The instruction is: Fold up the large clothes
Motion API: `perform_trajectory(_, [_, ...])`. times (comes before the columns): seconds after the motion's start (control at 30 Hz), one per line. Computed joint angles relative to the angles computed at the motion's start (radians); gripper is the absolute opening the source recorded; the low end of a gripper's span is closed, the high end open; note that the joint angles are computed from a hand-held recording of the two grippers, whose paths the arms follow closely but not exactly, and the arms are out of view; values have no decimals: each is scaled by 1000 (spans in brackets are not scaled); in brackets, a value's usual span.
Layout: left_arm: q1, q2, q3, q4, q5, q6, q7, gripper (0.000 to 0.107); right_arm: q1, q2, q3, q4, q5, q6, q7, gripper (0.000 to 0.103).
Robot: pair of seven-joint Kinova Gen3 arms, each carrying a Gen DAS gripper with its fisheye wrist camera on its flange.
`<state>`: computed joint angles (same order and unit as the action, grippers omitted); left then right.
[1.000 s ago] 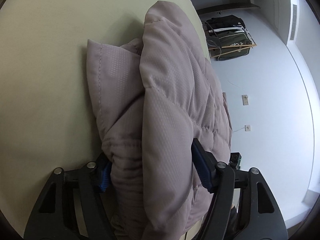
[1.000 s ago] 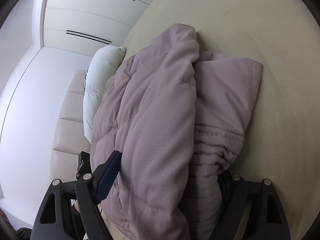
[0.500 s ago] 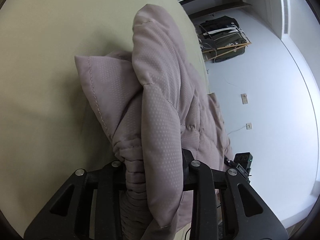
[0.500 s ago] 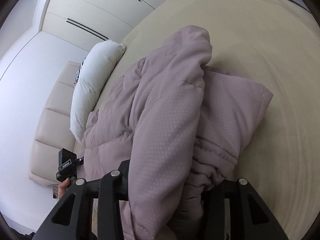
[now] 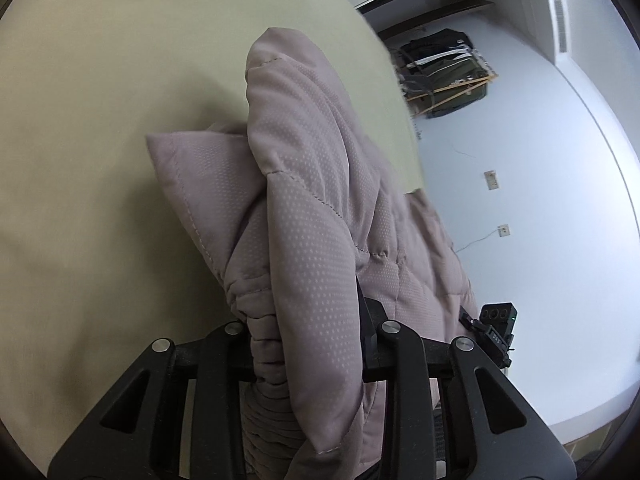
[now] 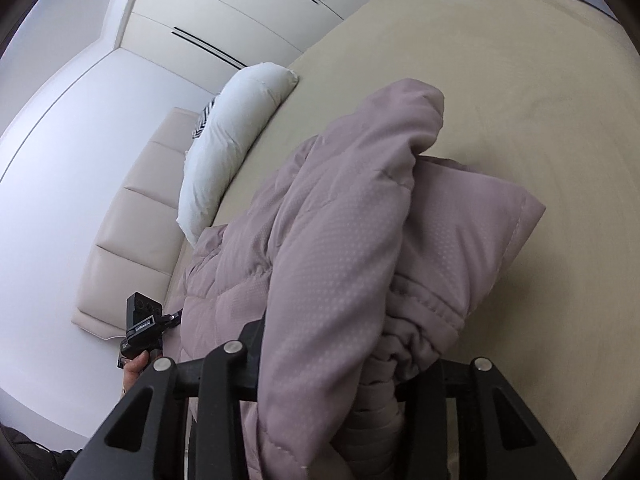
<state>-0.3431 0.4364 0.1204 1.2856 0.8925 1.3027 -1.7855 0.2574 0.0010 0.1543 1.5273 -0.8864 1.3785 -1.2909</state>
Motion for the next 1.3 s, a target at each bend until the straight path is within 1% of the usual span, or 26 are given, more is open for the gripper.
perform_trajectory(0.07, [-14,20,-4,54,36,-16,-22,32,9,7,31,93,-36,-30,20,44])
perform_trajectory(0.13, [-41,28,18,118,83,-54,-54,36,79,36,21,185,-106,-40,80,52])
perform_trajectory(0.2, [-17,20,-8,114,66,-65,-67,38,100,28,25,273,-175,-92,128,55])
perform_trajectory(0.23, [-5,18,-8,100,38,-72,-54,40,82,13,33,297,-187,-130,138,56])
perform_trajectory(0.27, [-4,3,0,102,21,-73,-34,42,78,3,27,303,-183,-153,132,56])
perform_trajectory(0.3, [7,6,-11,96,18,-71,-25,43,70,-3,24,296,-167,-161,112,58])
perform_trajectory(0.37, [12,3,-11,95,14,-80,-10,45,65,-8,26,292,-158,-163,86,60])
perform_trajectory(0.4, [17,-7,-14,100,9,-91,3,46,61,-17,24,283,-137,-171,53,63])
perform_trajectory(0.47, [-10,-50,33,127,-33,-127,44,47,61,-62,34,281,-75,-178,-19,70])
perform_trajectory(0.53, [-68,-107,119,135,-98,-158,101,47,41,-119,53,273,1,-199,-101,75])
perform_trajectory(0.6, [-148,-185,210,161,-175,-180,129,48,45,-176,55,259,57,-208,-149,76])
perform_trajectory(0.67, [-202,-273,272,182,-257,-223,143,52,119,-238,-13,226,139,-204,-193,81])
perform_trajectory(0.7, [-240,-319,318,193,-297,-252,153,54,165,-268,-59,205,179,-199,-204,85])
perform_trajectory(0.73, [-278,-365,365,200,-338,-278,166,59,201,-294,-105,183,220,-198,-223,86])
perform_trajectory(0.83, [-382,-503,504,207,-460,-355,204,69,255,-367,-211,111,342,-185,-265,87])
perform_trajectory(0.87, [-400,-549,537,202,-501,-377,215,71,263,-389,-243,90,383,-191,-278,88])
perform_trajectory(0.9, [-403,-594,552,204,-541,-401,220,73,266,-416,-269,77,423,-200,-285,91])
perform_trajectory(0.97, [-399,-667,582,197,-623,-435,257,84,284,-460,-340,37,505,-222,-314,97])
perform_trajectory(1.0, [-387,-705,585,196,-662,-453,285,86,273,-475,-366,21,545,-238,-337,101])
perform_trajectory(1.07, [-419,-783,630,180,-738,-467,365,100,259,-511,-421,-9,627,-285,-384,103])
perform_trajectory(1.1, [-435,-819,640,171,-777,-467,406,102,259,-525,-453,-21,667,-306,-417,103])
perform_trajectory(1.17, [-442,-859,660,135,-857,-454,480,103,221,-535,-484,-53,749,-329,-487,103])
perform_trajectory(1.2, [-459,-877,686,105,-898,-425,514,103,196,-529,-495,-82,789,-319,-520,103])
perform_trajectory(1.23, [-491,-876,730,63,-939,-384,534,103,169,-514,-507,-119,830,-298,-551,103])
perform_trajectory(1.27, [-503,-866,767,18,-972,-343,548,103,127,-499,-509,-153,871,-276,-574,103])
perform_trajectory(1.3, [-498,-853,785,-16,-995,-319,550,103,82,-480,-511,-195,911,-243,-592,103])
